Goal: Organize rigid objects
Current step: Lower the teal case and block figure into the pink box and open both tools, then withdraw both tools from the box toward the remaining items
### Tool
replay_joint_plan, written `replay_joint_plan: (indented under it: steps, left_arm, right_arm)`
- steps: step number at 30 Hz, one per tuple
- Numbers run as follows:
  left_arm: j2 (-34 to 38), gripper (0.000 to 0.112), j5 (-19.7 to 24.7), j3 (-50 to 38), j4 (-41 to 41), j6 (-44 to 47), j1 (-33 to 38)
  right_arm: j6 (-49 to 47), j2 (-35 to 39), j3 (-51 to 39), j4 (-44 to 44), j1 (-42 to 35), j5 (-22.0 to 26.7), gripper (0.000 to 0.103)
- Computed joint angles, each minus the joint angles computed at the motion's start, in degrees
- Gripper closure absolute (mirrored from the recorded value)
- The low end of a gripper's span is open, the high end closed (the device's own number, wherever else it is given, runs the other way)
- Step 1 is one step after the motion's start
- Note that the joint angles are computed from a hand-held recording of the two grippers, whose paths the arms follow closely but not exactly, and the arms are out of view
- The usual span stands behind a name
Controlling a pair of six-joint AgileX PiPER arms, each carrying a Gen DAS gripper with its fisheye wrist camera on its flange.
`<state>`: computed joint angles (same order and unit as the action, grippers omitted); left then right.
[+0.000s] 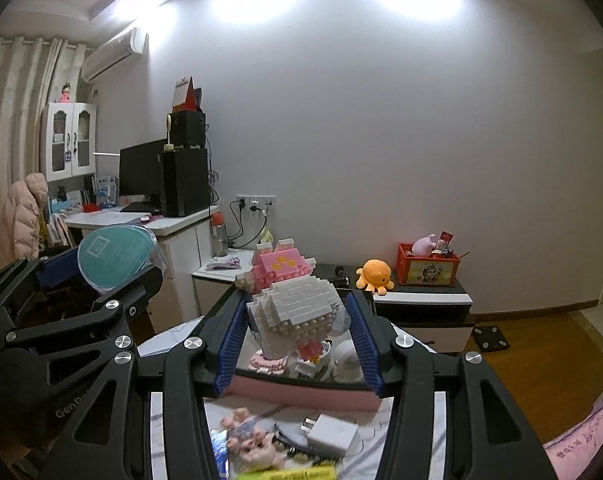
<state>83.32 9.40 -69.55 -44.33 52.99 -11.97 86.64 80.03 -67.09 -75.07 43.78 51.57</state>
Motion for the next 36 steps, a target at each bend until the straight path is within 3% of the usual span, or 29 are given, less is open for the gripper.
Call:
replay_joint_plan:
  steps: [2, 5, 11, 17, 21, 26, 28, 29, 31, 36]
  left_arm:
    - [5.53, 0.04, 2.44, -5.65, 3.82, -3.45, -0.06]
    - [15.32, 0.04, 6.7, -16.23, 18.43, -16.9, -0.68]
    - [31.38, 0.04, 16.66, -34.75, 33.01, -30.98, -1.46]
    - [42.96, 0.04, 25.14, -47.79, 38.98, -36.4, -2.18]
    - [45.78, 0.04, 27.81, -51.34, 39.49, -37.27, -2.37]
    - [43.32, 0.026, 24.92, -48.01, 44.1, -41.45, -2.73]
    - [41.77, 0.017, 24.26, -46.8, 44.35, -42.56, -1.87]
    - [39.8, 0.009, 22.62, -44.23, 43.73, -42.68, -1.4]
    - [35.69, 0.009, 19.28, -38.78, 39.86, -40.19, -0.32]
    - [21.63, 0.009, 10.67, -21.47, 29.22, -29.62, 1.13]
  right_arm:
    - [-2.17, 2.36, -2.01, 1.72, -4.37, -4.1, 0.052]
    - [-7.82, 7.32, -6.46, 6.46, -10.63, -9.2, 0.052]
    - [-21.1, 18.32, -15.23, 18.97, -19.66, -15.85, 0.052]
    - [-35.09, 27.07, -22.3, 34.11, -24.74, -17.7, 0.052]
    - [-37.21, 28.41, -22.29, 37.08, -25.76, -18.8, 0.051]
    - [-37.56, 27.87, -21.52, 38.96, -26.58, -20.03, 0.047]
    - [-34.33, 27.28, -21.87, 35.47, -26.13, -18.69, 0.017]
    - [-32.49, 26.16, -21.09, 33.77, -25.86, -17.97, 0.014]
    - [-32.33, 23.56, -19.11, 34.39, -26.16, -19.69, 0.014]
    - [-25.92, 14.73, -12.89, 28.93, -21.67, -18.06, 0.013]
